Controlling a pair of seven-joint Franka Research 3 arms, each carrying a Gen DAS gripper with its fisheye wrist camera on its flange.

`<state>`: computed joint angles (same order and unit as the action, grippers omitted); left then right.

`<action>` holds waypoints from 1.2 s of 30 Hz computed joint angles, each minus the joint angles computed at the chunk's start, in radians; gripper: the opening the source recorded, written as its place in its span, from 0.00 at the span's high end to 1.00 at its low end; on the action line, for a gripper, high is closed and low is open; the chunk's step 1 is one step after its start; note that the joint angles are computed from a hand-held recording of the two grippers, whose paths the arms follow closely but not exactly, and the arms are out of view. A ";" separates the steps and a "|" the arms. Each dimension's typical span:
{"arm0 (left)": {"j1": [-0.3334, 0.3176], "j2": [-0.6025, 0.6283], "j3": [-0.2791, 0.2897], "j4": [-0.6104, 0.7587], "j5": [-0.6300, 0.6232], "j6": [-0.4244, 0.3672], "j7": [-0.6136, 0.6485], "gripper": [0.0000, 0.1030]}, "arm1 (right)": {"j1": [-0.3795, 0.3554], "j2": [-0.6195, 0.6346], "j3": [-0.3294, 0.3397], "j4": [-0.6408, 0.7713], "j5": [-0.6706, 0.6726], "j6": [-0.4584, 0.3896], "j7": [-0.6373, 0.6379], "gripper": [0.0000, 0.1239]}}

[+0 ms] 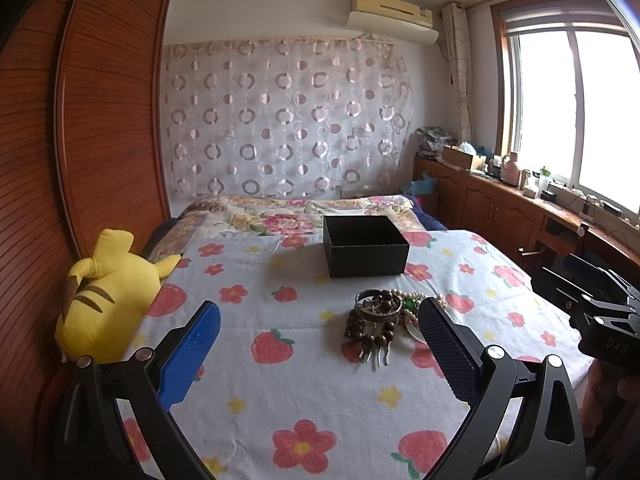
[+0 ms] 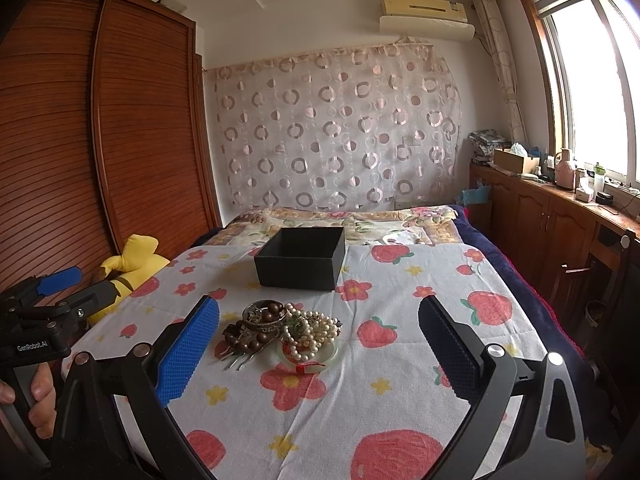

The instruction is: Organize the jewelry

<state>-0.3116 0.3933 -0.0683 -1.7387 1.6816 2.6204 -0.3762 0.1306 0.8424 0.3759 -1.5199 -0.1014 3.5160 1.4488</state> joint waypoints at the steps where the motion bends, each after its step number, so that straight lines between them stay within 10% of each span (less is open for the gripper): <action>1: 0.000 0.000 0.000 0.000 0.001 0.000 -0.001 0.07 | 0.000 0.012 0.001 0.012 -0.004 -0.001 -0.001 0.19; 17: -0.007 -0.003 -0.006 0.008 -0.053 0.000 0.044 0.07 | -0.038 0.028 0.046 0.021 -0.040 -0.035 -0.003 0.19; 36: 0.013 0.177 0.066 0.144 -0.297 0.217 0.307 0.07 | -0.037 0.243 0.133 0.341 0.006 -0.320 -0.293 0.19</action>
